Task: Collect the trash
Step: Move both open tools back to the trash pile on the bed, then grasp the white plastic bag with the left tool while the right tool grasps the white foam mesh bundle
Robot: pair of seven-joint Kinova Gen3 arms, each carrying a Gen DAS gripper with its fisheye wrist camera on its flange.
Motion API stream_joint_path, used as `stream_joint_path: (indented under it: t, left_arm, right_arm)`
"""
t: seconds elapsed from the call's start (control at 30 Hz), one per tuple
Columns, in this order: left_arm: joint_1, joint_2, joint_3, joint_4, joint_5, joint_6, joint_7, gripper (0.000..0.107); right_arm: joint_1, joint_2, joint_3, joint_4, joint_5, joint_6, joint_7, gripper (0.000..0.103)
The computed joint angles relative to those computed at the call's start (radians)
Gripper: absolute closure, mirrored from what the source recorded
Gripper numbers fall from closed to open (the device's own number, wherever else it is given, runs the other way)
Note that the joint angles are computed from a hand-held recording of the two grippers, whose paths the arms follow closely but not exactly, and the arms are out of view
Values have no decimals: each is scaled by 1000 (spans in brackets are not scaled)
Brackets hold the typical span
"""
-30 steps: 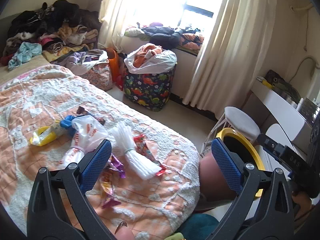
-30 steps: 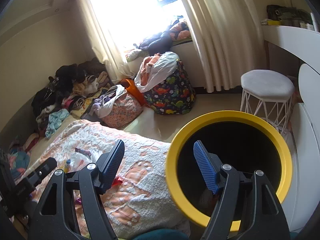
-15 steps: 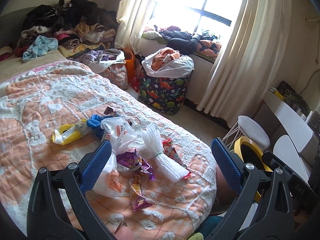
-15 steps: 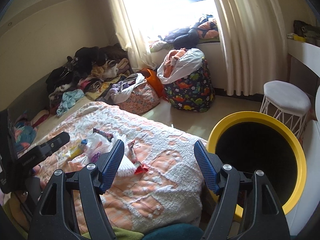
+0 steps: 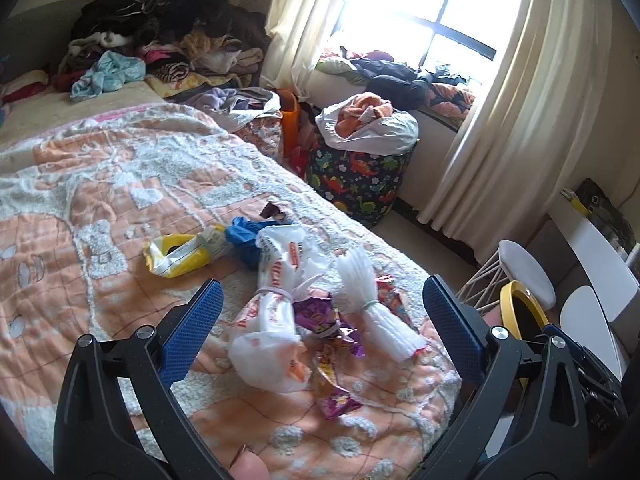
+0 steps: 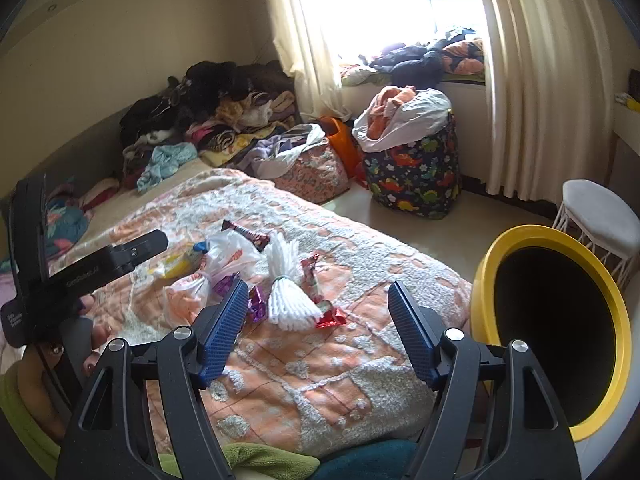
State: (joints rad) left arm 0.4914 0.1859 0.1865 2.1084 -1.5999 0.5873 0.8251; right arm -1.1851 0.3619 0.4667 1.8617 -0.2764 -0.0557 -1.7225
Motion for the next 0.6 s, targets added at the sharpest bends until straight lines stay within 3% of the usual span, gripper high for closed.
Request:
stream_joint_path:
  t: [0.23, 0.5, 0.6]
  left_arm:
    - [-38, -6, -13, 38, 6, -52, 28, 16]
    - [-81, 10, -49, 51, 87, -165, -18, 16]
    - [-86, 16, -69, 62, 51, -209, 21, 16]
  right_arm:
    - [51, 51, -73, -98, 99, 106, -22, 33]
    - [32, 149, -61, -228, 224, 230, -100, 33]
    - [50, 178, -74, -272, 260, 269, -130, 33]
